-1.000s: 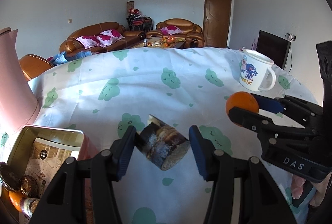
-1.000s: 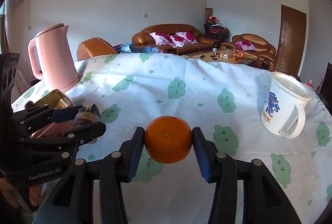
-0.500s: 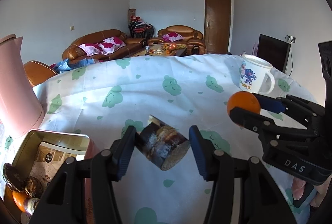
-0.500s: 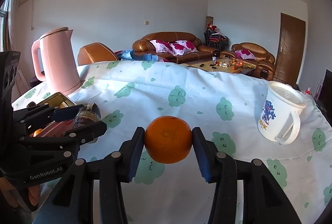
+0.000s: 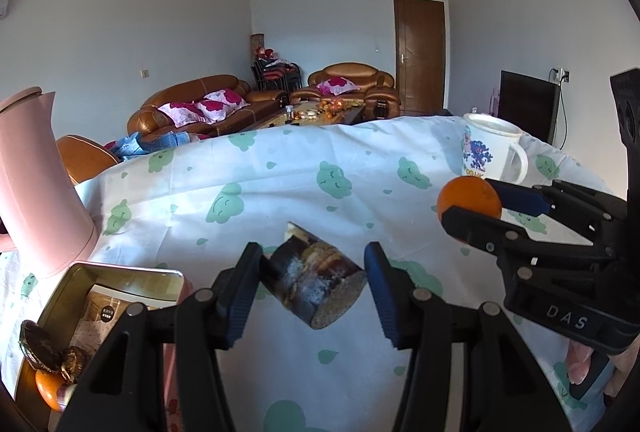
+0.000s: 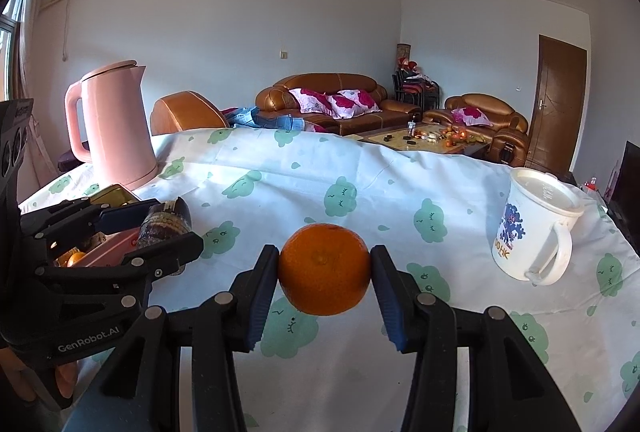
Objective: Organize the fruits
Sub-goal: 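Lift the dark jar with the left tool while the right tool lifts the large orange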
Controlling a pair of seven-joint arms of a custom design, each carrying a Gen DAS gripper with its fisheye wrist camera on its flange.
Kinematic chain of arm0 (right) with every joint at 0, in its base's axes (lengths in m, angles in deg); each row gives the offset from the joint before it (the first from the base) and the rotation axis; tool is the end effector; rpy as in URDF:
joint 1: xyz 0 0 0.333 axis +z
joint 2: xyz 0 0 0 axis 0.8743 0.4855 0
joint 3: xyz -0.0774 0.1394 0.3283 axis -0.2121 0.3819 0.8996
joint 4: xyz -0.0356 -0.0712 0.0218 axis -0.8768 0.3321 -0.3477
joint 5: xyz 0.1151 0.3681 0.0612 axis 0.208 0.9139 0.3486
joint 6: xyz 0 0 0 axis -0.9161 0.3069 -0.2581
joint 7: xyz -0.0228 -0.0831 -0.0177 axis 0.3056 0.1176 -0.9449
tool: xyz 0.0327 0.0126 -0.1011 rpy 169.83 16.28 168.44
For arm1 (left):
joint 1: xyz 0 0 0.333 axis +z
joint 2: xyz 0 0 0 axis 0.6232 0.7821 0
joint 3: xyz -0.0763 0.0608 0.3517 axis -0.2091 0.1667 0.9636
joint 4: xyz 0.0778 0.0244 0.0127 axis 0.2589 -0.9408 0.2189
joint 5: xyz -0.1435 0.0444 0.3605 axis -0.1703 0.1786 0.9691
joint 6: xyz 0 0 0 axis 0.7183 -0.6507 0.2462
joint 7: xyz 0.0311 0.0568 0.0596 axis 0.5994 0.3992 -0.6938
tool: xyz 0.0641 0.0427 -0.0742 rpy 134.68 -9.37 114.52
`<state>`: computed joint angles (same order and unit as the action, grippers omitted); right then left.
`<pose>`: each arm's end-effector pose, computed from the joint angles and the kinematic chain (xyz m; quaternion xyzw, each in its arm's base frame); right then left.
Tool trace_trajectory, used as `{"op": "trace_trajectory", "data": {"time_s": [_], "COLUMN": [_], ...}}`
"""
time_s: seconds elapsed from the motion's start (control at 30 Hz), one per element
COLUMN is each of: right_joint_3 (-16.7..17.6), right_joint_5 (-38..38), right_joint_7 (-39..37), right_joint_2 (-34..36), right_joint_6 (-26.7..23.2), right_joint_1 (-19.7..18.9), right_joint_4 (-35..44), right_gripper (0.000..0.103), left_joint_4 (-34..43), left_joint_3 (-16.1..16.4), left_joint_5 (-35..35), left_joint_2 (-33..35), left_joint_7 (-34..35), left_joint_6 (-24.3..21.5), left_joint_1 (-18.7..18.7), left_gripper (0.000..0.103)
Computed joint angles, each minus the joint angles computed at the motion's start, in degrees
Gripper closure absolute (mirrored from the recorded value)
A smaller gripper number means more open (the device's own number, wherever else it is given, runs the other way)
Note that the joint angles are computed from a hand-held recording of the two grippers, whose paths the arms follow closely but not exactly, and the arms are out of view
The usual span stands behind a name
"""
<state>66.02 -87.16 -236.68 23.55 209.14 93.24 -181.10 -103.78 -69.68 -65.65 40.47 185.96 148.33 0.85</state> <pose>0.3896 0.3570 0.4523 -0.5178 0.6795 -0.4166 0.3108 0.4935 -0.4912 0.4563 -0.3044 0.8082 -0.4622 0.2011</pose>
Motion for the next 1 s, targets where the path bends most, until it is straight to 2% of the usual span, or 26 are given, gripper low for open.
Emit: {"op": "trace_trajectory", "data": {"time_s": [0.2, 0.57, 1.0], "right_joint_3": [0.32, 0.92, 1.57], "right_joint_5": [-0.92, -2.34, -3.98], "right_joint_7": [0.81, 2.15, 3.62], "right_joint_2": [-0.09, -0.31, -0.19], "right_joint_6": [-1.26, -4.17, -7.64], "right_joint_1": [0.31, 1.26, 2.48], "right_joint_4": [-0.1, -0.42, -0.55], "right_gripper": [0.054, 0.054, 0.054], "left_joint_4": [-0.59, -2.68, -4.75], "left_joint_3": [-1.52, -6.68, -8.53], "left_joint_5": [0.41, 2.72, 6.06], "left_joint_2": [-0.02, -0.33, -0.45], "left_joint_7": [0.06, -1.43, -3.75], "left_joint_6": [1.6, 5.69, 10.21], "left_joint_1": [1.18, 5.62, 7.36], "left_gripper": [0.049, 0.049, 0.049]}}
